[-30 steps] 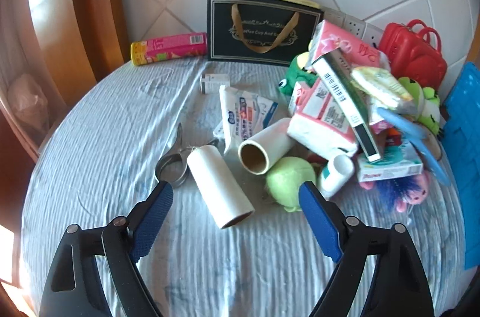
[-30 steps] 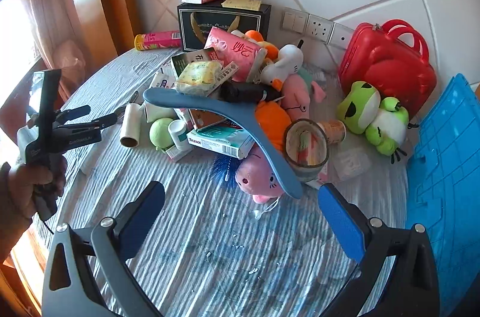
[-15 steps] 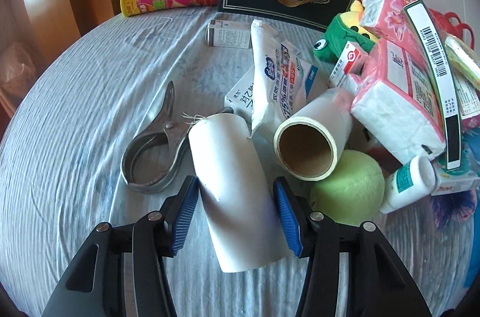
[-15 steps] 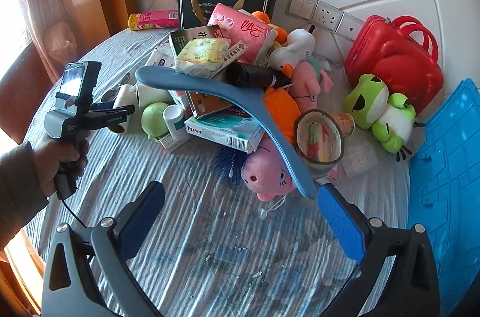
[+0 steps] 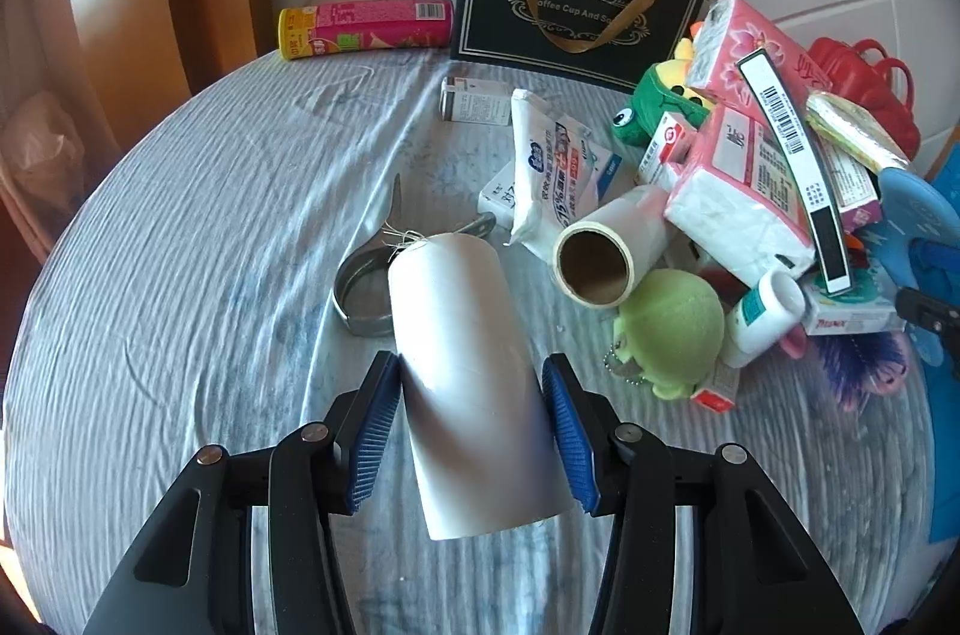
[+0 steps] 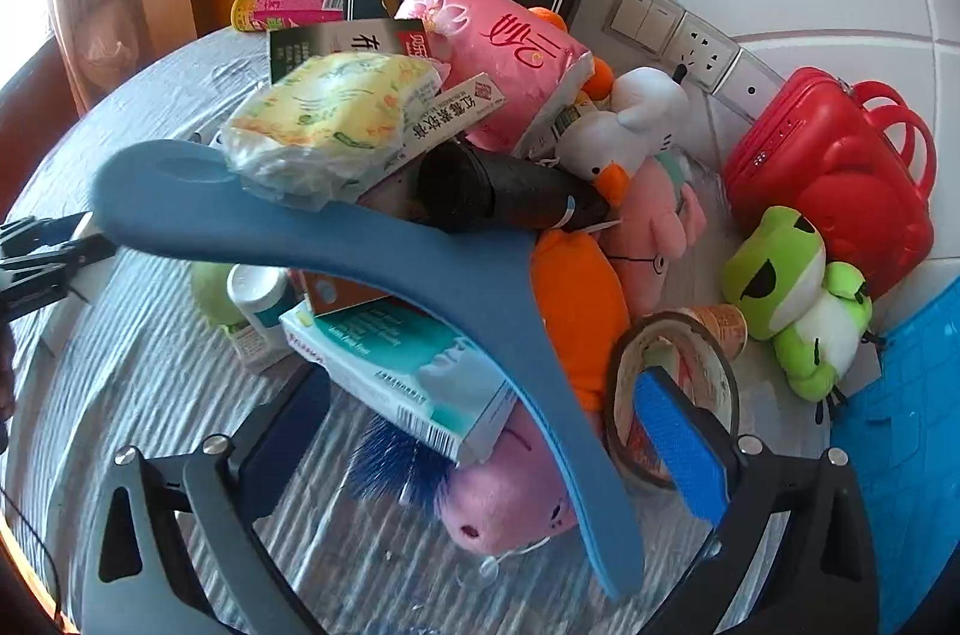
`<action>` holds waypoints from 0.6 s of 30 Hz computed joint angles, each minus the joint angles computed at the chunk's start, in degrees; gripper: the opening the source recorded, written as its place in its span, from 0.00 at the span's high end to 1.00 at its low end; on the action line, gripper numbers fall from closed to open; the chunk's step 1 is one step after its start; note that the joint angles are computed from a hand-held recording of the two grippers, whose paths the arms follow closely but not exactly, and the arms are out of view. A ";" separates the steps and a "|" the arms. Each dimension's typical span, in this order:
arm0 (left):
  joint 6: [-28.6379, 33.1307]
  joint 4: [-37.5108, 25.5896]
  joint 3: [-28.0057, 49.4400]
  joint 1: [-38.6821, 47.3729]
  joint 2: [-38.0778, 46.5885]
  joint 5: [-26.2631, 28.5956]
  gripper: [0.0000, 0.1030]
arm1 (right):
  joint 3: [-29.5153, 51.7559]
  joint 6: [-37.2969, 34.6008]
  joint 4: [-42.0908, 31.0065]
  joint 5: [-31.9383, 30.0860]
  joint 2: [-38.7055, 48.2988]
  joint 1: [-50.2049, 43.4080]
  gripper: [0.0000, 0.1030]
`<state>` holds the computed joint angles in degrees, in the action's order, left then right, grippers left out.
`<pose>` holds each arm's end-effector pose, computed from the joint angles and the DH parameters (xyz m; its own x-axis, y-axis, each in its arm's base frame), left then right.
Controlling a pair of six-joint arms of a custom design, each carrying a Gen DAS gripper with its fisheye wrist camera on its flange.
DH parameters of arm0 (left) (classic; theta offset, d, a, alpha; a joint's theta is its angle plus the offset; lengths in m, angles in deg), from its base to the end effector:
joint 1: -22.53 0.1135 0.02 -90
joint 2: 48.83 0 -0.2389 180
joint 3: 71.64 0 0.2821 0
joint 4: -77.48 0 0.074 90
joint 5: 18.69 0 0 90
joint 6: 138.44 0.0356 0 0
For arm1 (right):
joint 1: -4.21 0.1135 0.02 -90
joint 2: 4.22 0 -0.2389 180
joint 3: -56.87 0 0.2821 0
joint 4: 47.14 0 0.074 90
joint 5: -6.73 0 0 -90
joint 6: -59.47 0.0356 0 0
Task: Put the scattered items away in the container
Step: 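Grasp the blue plastic hanger with the right gripper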
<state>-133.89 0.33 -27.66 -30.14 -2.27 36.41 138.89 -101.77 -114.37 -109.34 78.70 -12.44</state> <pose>0.1108 -0.1117 0.1727 -0.6358 -0.5146 -0.5753 -0.5480 0.8258 -0.1331 0.3035 -0.0744 0.2478 -0.3811 -0.7738 -0.5060 -0.8096 0.5436 -0.2215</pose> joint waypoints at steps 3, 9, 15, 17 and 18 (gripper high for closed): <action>-6.57 -5.36 1.64 -5.34 -0.29 -1.33 0.53 | -1.34 4.31 5.87 2.41 1.35 3.16 0.42; -17.24 -13.15 4.68 -13.48 1.18 -2.75 0.53 | -2.66 7.29 10.80 5.52 1.84 6.15 0.78; -21.68 -16.53 7.76 -17.39 3.94 -3.59 0.53 | 1.59 6.04 2.26 0.81 0.54 2.02 0.86; -21.85 -17.00 9.05 -18.13 5.17 -3.81 0.53 | 3.71 5.13 -1.51 -0.56 0.87 0.40 0.86; -22.05 -17.50 9.83 -18.52 5.74 -4.02 0.53 | 4.83 4.81 -3.39 -1.31 1.08 -0.53 0.87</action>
<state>-155.94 -17.17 -17.84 -48.66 3.48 32.39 143.72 -96.96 -117.75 -110.65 79.78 -12.97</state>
